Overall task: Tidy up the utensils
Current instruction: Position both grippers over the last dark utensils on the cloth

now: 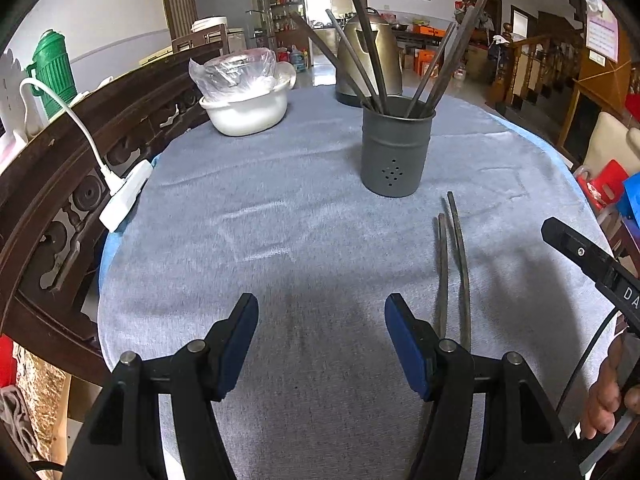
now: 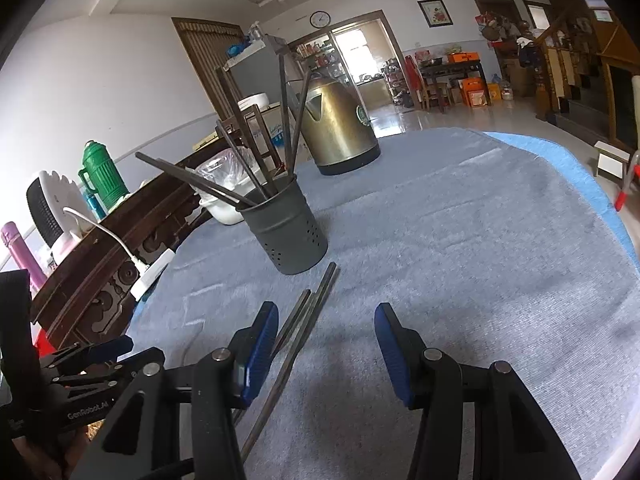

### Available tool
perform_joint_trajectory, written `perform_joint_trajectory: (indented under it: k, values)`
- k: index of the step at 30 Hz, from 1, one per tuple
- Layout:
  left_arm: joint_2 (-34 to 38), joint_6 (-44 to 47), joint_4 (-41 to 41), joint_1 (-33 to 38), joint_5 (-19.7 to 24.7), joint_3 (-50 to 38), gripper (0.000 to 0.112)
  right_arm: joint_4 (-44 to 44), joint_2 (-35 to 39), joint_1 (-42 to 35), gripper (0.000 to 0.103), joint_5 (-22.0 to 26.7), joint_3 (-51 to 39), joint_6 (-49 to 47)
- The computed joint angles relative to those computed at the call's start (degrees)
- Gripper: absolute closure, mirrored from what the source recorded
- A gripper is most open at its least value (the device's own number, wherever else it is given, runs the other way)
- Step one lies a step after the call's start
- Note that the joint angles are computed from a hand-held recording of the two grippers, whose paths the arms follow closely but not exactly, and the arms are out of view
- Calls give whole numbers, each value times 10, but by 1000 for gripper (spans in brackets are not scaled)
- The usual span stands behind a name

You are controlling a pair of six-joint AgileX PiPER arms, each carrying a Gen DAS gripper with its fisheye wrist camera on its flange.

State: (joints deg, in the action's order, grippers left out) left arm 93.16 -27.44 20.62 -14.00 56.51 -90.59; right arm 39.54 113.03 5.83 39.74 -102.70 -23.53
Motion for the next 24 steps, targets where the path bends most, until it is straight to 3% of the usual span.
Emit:
perform_joint_trajectory:
  k: [7,14,16,19,24]
  values:
    - [8,3,-10,1,-1,5,46,2,5,3,49,-1,5,-1]
    - [17,16,-46,10,-9,10,46,30,12,-5,49,-36,26,-43]
    - [21,20,-56,11,-9,8,46,70,38,-20,49,-4,-6,-57]
    - [26,24,-71,12,-12,7,46,98,59,-25,49,-10,-30,-77]
    - [46,37,-94,13,-24,-7,45,158,107,-50,49,50,-82,-76]
